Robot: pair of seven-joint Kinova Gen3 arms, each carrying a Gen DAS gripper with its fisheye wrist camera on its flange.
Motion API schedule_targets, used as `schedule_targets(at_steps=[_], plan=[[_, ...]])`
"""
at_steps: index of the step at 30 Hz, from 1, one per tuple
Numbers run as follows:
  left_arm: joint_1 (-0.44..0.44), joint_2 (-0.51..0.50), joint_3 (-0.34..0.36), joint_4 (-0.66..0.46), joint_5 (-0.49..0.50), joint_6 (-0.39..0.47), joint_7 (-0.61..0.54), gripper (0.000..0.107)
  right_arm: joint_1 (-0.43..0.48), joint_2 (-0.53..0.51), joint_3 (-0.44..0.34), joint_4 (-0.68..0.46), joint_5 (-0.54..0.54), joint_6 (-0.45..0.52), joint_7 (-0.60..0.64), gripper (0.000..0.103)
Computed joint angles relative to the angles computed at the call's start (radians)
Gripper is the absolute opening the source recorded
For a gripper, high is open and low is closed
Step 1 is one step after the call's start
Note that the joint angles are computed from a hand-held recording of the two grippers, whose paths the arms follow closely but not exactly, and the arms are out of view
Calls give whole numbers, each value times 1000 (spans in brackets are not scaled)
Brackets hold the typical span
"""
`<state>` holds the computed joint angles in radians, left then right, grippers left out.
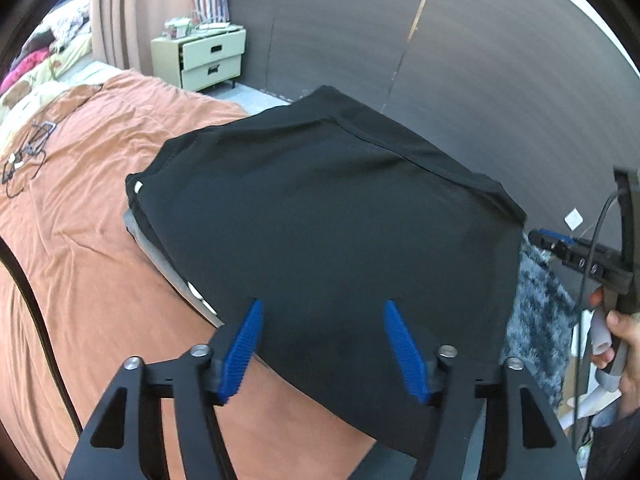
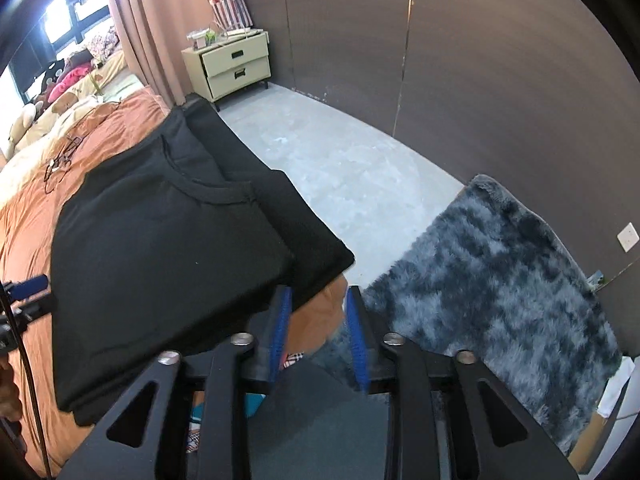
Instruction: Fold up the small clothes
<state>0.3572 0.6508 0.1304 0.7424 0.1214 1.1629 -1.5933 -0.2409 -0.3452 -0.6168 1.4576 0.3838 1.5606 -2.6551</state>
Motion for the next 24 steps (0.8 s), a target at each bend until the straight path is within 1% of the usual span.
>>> schedule_targets(at_steps=[1,2,4,6,8,10,12,15,20,23,24], plan=[[10,-4,6,12,-16,4,4,67,4,-9,-19,-2,10,11,-8,61],[23,0,-4,5,-16,20,6,67,11,-32,-48,-1,21,24,-24,73],[38,2,-5,7,-22,40,16,67,36,-56,-85,-5,13,28,-39,74],[57,-21,-12,55,-37,19,24,67,59,-87,-109,-11,-14,35,-45,75],[87,-35,-22,83,-72,12,32,73,71,-121,-113,1,-37,28,-32,77],[114,-59,-25,124,-102,-2,34,75,93,-144,-129,-3,-62,27,-23,78],[131,-83,-19,159,-122,-18,24,75,107,-177,-128,1,-95,30,-14,78],[128,-112,-7,187,-121,-23,19,75,129,-214,-122,-6,-132,32,17,78],[85,-181,5,250,-79,-41,32,75,178,-275,-120,-35,-192,35,67,78],[65,-238,5,301,-71,-60,41,75,236,-303,-147,-77,-232,61,91,78],[56,-254,8,314,-65,-65,42,75,260,-308,-157,-97,-241,77,104,83]])
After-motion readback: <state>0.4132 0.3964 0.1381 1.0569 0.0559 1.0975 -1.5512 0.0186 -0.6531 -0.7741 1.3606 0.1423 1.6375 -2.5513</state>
